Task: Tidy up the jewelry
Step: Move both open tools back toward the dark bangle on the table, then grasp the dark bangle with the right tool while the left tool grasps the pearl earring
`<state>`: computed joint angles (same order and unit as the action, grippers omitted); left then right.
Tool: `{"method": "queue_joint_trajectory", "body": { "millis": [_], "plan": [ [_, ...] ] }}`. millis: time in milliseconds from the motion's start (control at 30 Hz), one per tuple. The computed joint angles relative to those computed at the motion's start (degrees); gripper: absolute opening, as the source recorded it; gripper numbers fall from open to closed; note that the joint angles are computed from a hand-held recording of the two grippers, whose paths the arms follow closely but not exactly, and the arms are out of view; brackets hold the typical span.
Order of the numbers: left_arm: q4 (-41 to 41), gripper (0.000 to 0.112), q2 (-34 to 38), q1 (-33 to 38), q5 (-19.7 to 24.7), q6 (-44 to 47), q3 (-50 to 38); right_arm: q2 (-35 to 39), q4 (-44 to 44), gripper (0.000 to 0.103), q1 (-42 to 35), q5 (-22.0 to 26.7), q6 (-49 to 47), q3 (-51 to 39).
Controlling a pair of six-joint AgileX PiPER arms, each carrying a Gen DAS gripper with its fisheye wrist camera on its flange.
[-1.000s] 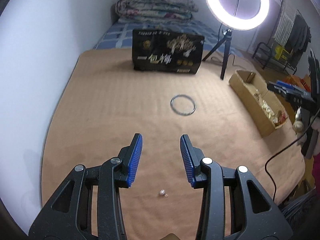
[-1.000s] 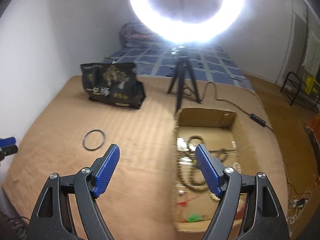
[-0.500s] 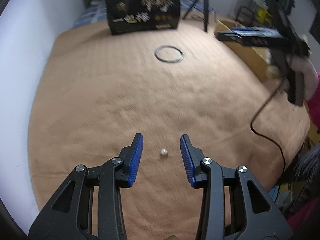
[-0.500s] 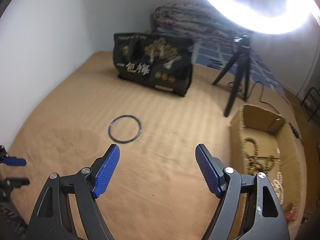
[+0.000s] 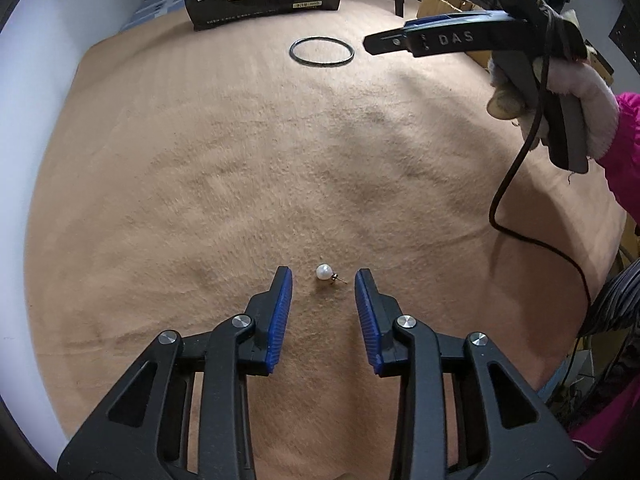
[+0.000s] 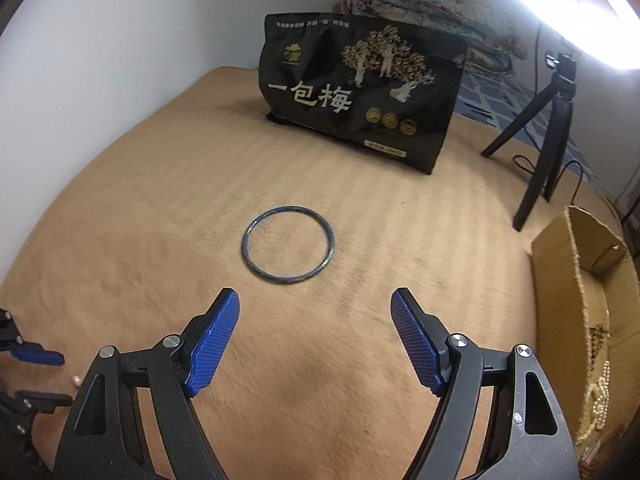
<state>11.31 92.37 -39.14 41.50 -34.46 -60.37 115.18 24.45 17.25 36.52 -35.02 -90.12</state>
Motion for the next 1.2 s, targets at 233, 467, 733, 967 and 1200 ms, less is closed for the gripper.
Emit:
{"method": "queue_joint_trajectory", "body": {
  "millis": [233,467,733,967,1200],
  "plan": [
    [1.49,0.021,1.55,-0.5,-2.61,-0.33,1.0,3.02,-0.1,0.078,1.56,0.27,0.91,-2.96],
    [2.83,0.016,1.87,-0.37,-4.57,-0.96,1.81,7.8,-3.57,0.078,3.71,1.73,5.64,-8.95],
    [3.0,0.01,1.42,-0.06,-5.89,-1.61,2.68,12.86,-9.52,0.078,6.16,3.84,11.65,-15.73],
    [3.88,0.01,0.45,-0.98,-5.86,-3.21,3.56,14.07,-9.14,0.077,6.14,4.91,12.5,-17.82],
    [4.97,0.009,0.07,-1.22,-4.62,-4.44,2.95,11.67,-6.96,0.07,5.64,3.96,9.71,-14.94]
  ]
}}
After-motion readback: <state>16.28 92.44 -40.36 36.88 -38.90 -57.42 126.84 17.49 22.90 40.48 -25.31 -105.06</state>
